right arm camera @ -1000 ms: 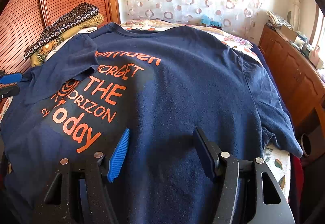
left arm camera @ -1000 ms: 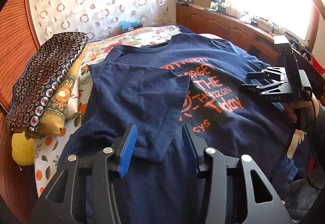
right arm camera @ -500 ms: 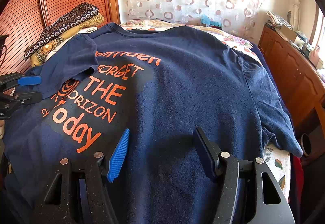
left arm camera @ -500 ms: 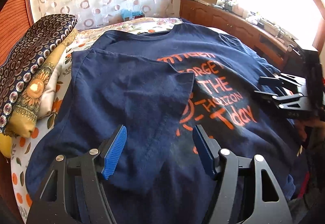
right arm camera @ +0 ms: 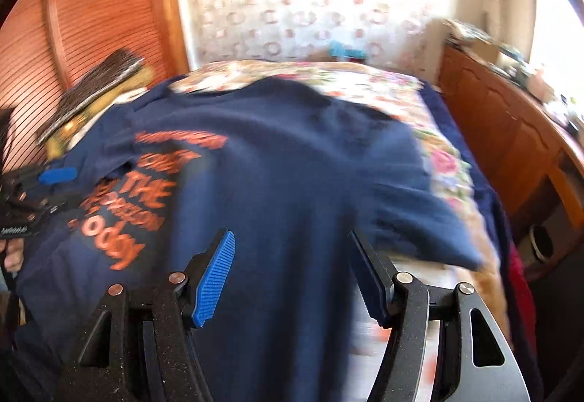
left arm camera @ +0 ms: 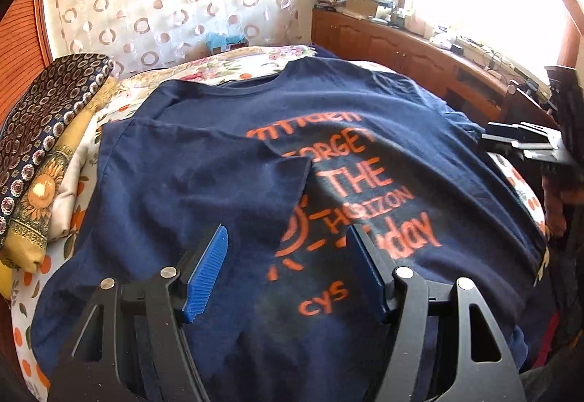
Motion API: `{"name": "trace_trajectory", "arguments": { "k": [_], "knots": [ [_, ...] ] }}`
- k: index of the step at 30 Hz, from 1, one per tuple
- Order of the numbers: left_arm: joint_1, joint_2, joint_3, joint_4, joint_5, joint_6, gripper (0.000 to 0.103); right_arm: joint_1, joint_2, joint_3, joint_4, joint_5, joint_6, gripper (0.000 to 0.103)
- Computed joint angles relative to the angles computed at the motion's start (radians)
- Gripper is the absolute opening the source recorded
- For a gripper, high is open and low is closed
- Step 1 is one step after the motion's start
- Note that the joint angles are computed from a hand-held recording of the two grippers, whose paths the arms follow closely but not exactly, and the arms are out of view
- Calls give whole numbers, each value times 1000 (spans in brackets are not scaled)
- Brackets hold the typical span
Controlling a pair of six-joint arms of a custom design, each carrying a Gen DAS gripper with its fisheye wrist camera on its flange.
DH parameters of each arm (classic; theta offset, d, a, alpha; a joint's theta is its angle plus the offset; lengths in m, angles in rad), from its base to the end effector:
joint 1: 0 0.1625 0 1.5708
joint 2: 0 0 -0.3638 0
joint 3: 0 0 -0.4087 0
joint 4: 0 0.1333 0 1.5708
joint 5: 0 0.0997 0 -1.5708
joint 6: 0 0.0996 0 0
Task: Fold small clothes
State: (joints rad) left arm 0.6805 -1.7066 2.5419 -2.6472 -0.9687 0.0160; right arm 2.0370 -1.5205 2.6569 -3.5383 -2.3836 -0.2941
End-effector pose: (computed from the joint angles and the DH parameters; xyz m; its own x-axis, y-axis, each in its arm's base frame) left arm -0.1460 -0.3622 0.1640 -0.6115 0.5652 -0.5537 0.7647 0.6020 -0.2299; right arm 0.1929 -0.2478 0.1826 -0.7307 -0.0117 0.6826 -0.5379 0.6256 -0.5651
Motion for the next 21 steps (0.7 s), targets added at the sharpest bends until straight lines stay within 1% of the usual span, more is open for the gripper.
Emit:
{"name": "trace_trajectory", "arguments": {
  "k": [2,4,6,8,9,10,12,13,15,16,17,18,19,21],
  "knots": [
    [-17,-7,10,-8,-11,-6,68,-57,-110,33,27,-16,-21,66],
    [-30,-14,16,-10,-23,-15,68,-134,-228,63,84,2,-41,66],
    [-47,-25,25,-9,-33,-23,68,-232,-356,92,160,63,-69,66],
    [-63,-31,31,-6,-37,-30,68,-313,-418,104,179,90,-94,66],
    [-70,-32,34,-4,-37,-34,68,-350,-455,106,208,119,-94,66],
    [-78,-35,37,-3,-36,-36,68,-397,-508,113,245,170,-94,66],
    [-91,-37,42,1,-40,-41,68,-470,-577,118,302,252,-90,66],
    [-95,-38,44,3,-43,-43,68,-488,-586,113,320,275,-83,66],
    [-101,-37,47,4,-46,-46,68,-546,-621,108,364,346,-78,66],
    [-102,-36,49,4,-46,-46,68,-571,-615,105,361,375,-75,66],
    [-103,-33,50,6,-45,-48,68,-596,-631,104,382,409,-70,66],
    [-103,-32,51,7,-45,-50,68,-633,-654,100,418,465,-63,66],
    [-103,-31,51,8,-45,-50,68,-673,-702,110,462,521,-69,66],
    [-101,-32,53,10,-47,-53,68,-706,-711,102,492,567,-65,66]
  ]
}}
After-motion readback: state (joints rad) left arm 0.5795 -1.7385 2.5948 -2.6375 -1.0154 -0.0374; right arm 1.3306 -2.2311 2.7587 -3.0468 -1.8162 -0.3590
